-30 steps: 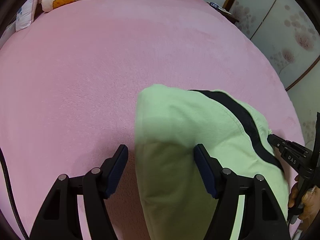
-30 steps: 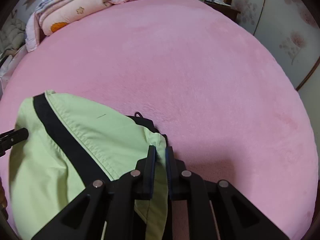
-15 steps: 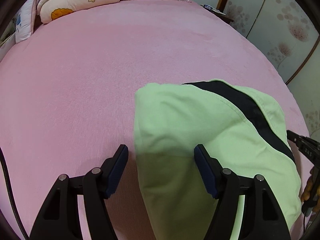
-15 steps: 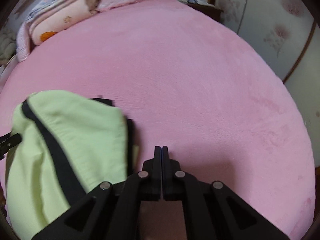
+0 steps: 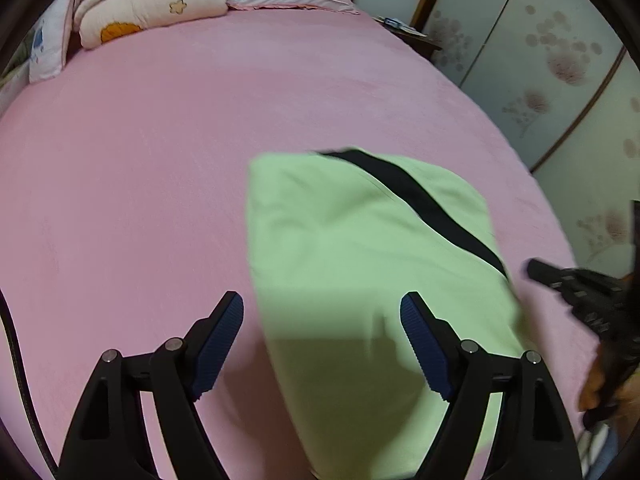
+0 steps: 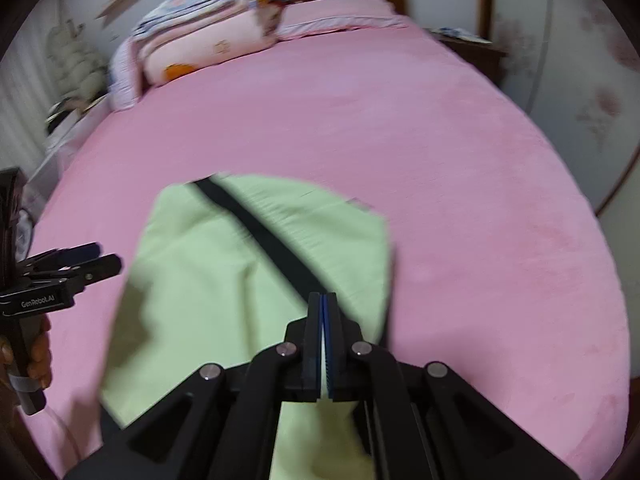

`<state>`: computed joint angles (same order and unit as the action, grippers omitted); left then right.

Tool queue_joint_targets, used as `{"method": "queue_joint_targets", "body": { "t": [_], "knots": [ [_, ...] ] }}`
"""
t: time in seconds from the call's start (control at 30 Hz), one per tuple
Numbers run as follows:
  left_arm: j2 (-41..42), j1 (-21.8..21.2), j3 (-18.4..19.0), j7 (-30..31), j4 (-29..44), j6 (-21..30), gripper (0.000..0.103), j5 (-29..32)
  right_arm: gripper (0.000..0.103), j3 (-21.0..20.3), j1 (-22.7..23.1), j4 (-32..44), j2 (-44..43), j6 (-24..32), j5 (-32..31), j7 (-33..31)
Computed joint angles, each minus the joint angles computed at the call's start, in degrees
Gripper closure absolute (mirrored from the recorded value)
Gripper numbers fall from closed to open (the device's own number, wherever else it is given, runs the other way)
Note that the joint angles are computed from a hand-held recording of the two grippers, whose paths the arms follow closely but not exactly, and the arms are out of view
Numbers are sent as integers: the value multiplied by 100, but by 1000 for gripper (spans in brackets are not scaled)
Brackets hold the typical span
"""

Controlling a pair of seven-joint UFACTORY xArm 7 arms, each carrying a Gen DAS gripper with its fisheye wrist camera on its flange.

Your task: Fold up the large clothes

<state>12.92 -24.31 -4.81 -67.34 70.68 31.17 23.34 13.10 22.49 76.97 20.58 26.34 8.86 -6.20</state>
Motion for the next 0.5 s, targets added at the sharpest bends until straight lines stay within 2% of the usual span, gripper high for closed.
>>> {"method": "queue_joint_targets", "body": {
  "t": [0.07, 0.1, 0.17, 0.2, 0.23, 0.3, 0.4, 0.43, 0.47, 0.5],
  "knots": [
    [-47, -62, -65, -190, -197, -222, 23, -88, 102, 138, 24, -188, -73, 33, 96, -138],
    [-104, 28, -215, -269, -333, -239, 23, -102, 102, 176, 40, -202, -20, 101, 128, -207],
    [309, -83, -132, -92, -46, -343, 23, -395, 102, 194, 101, -216, 117, 211, 138, -277],
    [346, -184, -129, -233, -102, -295, 23, -363, 102, 131, 177, -280, 142, 188, 37, -227],
    [441, -425, 61, -351, 8, -61, 23, -229, 103, -36, 351, -276, 197, 203, -234, 6],
    [401, -464, 0, -495, -138, 58, 22, -8, 103, -384, 587, -384, 277, 39, -793, 511],
    [368, -367, -21, -567, -403, -402, 21, -216, 103, -151, 247, -507, 293, -140, -533, 369],
    [353, -344, -23, -555, -456, -485, 21, -276, 103, -182, 279, -553, 262, -195, -666, 439],
    [368, -343, -16, -541, -454, -510, 21, -296, 103, -452, 543, -616, 208, -291, -1039, 727],
    [373, -351, -7, -531, -445, -510, 21, -303, 103, -523, 597, -669, 161, -345, -1207, 892]
  ]
}}
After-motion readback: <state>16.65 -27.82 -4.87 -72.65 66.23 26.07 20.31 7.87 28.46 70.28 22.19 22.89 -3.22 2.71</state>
